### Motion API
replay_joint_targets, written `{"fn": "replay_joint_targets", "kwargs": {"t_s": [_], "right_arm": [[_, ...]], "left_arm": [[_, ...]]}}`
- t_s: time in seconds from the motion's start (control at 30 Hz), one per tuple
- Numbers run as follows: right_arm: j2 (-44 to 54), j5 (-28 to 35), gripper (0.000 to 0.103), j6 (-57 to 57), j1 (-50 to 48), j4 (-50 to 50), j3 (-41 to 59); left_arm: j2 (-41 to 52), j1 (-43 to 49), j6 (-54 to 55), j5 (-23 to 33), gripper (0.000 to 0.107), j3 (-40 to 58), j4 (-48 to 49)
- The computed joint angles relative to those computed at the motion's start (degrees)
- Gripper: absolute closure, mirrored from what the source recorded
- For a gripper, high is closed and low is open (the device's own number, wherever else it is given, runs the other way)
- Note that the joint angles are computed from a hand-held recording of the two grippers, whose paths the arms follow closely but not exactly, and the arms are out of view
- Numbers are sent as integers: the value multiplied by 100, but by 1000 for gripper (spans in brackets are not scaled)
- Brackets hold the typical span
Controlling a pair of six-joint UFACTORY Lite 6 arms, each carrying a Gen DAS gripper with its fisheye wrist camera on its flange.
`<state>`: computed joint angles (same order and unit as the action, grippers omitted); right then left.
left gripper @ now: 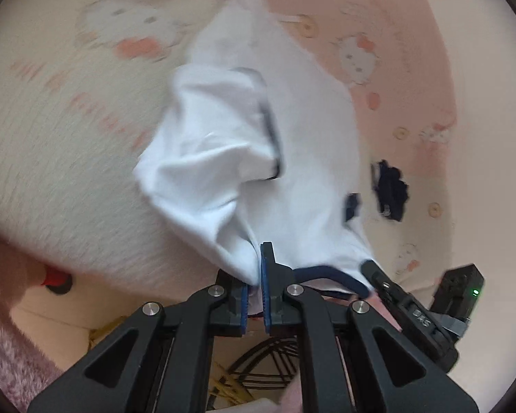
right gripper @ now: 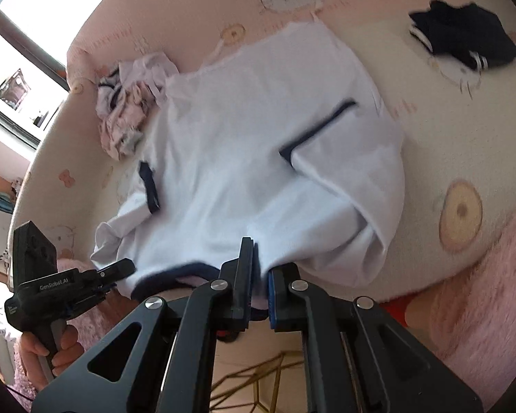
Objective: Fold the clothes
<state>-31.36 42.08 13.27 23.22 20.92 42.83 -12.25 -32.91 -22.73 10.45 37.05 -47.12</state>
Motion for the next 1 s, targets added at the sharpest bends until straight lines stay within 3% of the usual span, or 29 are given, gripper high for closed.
{"fn": "replay_joint_targets", "kwargs": {"t_s": [0.07, 0.13, 0.2, 0.3, 0.37, 0.4, 0.43, 0.47, 0.53, 0.6, 0.73, 0.8, 0.87, 0.93, 1.0], "right_arm": [[516, -51, 97, -292, -106, 178, 472], [1310, -91, 96, -453, -138, 209, 1208], [2331, -24, 95, -487, -140, 79, 2277], [3927, 142, 91, -600, -293, -108, 4076], [5010, 84, 80, -776, -436, -57, 5275], [5581, 89, 75, -785, -526, 1, 5875], [6117, 221, 71, -755, -648, 82, 6474], [6608, 378, 65, -642, -756, 143, 7074], [7234, 755, 63, -436, -1025, 487, 7966], [7130, 751, 54, -745, -1280, 1042, 7899], [5959, -21, 45, -1047, -1433, 525, 6124], [5562, -321, 45, -914, -1446, -68, 5379], [5269, -574, 45, -806, -1477, -506, 4633], [5049, -793, 45, -752, -1534, -753, 3989], [4954, -954, 45, -527, -1584, -836, 3704]], "left_arm": [[466, 537, 1006, 500, 100, 651, -480], [998, 987, 1098, 993, 100, 1450, 0], [1763, 1451, 1016, 1411, 100, 2475, 440], [3231, 2150, 1688, 1904, 97, 4199, 129], [4222, 2553, 2012, 2288, 76, 5382, -68], [4768, 2775, 2204, 2493, 53, 5981, -350], [5101, 2930, 2156, 2677, 45, 6396, -472], [5194, 3034, 2107, 2779, 45, 6580, -490], [5133, 3198, 2237, 2675, 45, 6564, -686], [4532, 3152, 2422, 2180, 45, 5821, -327], [3331, 2967, 2283, 1159, 45, 4111, 934], [2715, 2903, 2690, 686, 45, 3010, 455], [2550, 2834, 3693, 597, 45, 2476, -744], [2703, 2767, 4458, 660, 45, 2420, -1541], [2911, 2569, 4544, 477, 45, 2613, -1621]]}}
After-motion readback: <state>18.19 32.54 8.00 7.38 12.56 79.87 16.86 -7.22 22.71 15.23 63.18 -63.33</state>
